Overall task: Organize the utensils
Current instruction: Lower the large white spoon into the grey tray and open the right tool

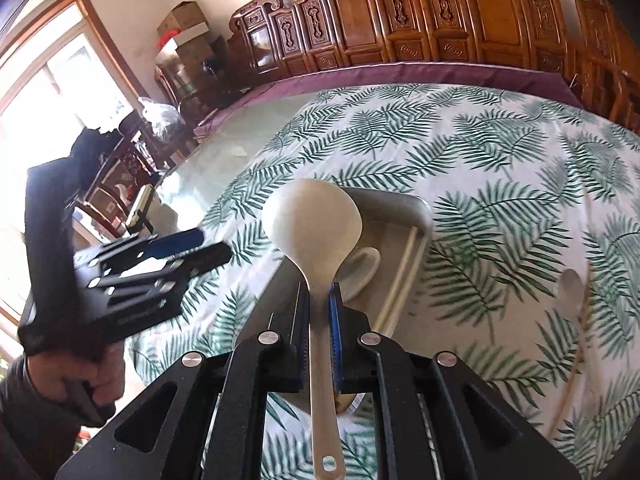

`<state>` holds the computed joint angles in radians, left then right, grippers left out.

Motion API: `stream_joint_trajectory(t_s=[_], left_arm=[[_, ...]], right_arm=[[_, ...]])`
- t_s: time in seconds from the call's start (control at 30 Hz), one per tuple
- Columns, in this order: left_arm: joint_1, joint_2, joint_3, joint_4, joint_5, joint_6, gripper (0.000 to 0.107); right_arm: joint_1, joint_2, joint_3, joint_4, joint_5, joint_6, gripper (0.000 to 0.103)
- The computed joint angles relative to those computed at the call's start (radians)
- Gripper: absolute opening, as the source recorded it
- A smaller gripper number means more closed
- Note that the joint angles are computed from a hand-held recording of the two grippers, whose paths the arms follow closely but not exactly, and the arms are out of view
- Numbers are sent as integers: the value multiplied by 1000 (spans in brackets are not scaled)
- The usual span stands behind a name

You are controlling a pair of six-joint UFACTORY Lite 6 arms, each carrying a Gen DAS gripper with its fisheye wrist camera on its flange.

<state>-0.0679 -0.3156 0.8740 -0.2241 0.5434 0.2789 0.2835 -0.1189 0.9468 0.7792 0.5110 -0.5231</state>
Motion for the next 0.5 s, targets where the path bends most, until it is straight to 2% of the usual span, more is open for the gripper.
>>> stream_joint_trajectory(t_s=[0.1, 0.17, 0.3, 0.37, 0.5], left_arm=[[49, -27, -5, -36, 24, 59, 46], [86, -46, -10, -68, 38, 105, 58], [139, -71, -17, -106, 61, 164, 59], [154, -81, -19, -103, 63, 169, 71], [181, -88, -17, -138, 76, 211, 76]], right_arm=[[13, 68, 40, 61, -14, -24, 11], [23, 115, 62, 99, -34, -43, 11], [31, 202, 107, 139, -64, -62, 11], [31, 244, 125, 147, -81, -69, 11], [30, 314, 152, 118, -110, -43, 11]])
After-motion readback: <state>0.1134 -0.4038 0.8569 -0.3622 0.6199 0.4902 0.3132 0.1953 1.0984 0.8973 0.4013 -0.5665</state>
